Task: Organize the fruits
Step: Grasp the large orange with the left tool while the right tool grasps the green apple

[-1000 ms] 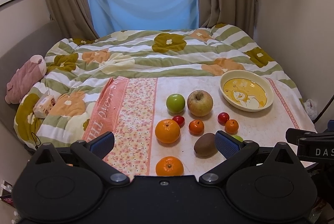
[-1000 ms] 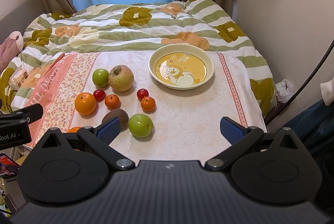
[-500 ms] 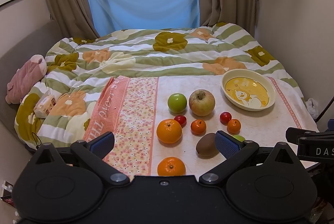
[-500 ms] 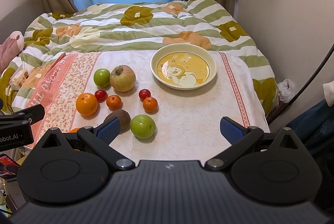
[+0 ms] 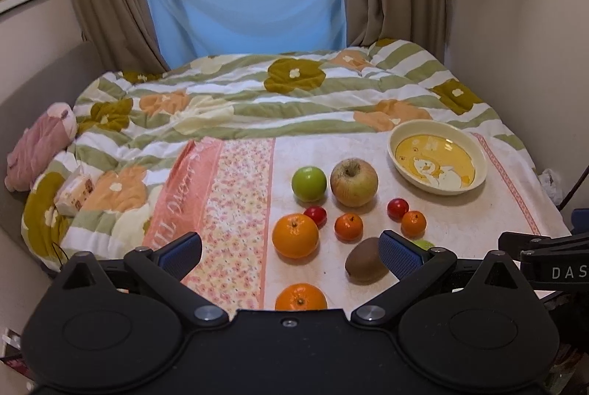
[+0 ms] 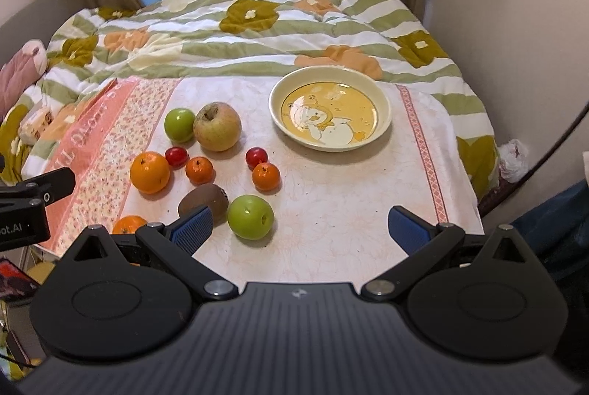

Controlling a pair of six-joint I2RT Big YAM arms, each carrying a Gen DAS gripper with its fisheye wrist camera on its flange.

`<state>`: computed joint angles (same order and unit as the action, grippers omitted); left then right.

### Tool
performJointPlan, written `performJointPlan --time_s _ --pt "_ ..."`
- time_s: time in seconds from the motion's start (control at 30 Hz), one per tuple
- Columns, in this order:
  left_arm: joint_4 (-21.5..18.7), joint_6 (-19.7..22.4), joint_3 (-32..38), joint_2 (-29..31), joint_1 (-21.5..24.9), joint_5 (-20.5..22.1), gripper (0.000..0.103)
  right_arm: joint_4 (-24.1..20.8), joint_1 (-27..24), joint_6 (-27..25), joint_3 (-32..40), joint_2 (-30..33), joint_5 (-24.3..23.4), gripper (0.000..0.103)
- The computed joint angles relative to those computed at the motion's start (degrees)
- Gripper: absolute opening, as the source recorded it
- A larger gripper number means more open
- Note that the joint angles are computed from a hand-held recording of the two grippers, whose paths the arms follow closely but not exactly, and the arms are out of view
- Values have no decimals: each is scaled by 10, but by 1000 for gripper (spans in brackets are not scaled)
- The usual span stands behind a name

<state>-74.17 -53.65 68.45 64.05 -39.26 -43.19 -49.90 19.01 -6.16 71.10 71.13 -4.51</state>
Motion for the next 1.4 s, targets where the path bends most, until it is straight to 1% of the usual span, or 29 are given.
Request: performJointPlan --time_s 0.1,0.23,0.33,0.53,0.6,0.7,0.87,0.93,1.0,1.13,1.2,1.3,1.37,1.4 --pt "20 -5 -18 -1 3 11 103 -1 -7 -17 4 17 -18 103" --pt "24 -24 -33 14 9 22 103 1 -11 -39 9 44 -40 103" --pt "39 -38 -49 25 14 33 103 5 -12 -64 14 66 -54 103" --pt "80 -58 -75 56 36 53 101 22 -7 -118 20 117 -84 103" --pt "89 -64 -80 65 40 55 97 23 -5 -134 26 137 -94 103" --pt "89 -74 -80 88 46 64 95 16 -5 -150 38 165 -115 103" --pt "99 -94 -87 111 52 80 90 6 -3 -174 56 203 -127 103" --pt "105 -99 -90 118 56 88 87 -1 -4 -181 65 215 -136 100" --pt "105 -106 -90 126 60 93 82 -6 -5 -189 73 224 -145 98" --pt "103 -124 -90 137 63 93 78 -8 -1 -203 80 237 -149 95" --pt "107 -127 -90 141 66 96 73 -8 0 -207 83 242 -151 95" --pt "91 -138 -83 152 67 90 65 -9 0 -212 89 247 -155 95" --pt "101 -141 -90 145 68 89 65 -7 1 -213 92 251 -155 94" --pt "105 -142 -93 143 68 88 65 -7 1 -213 93 253 -156 92"
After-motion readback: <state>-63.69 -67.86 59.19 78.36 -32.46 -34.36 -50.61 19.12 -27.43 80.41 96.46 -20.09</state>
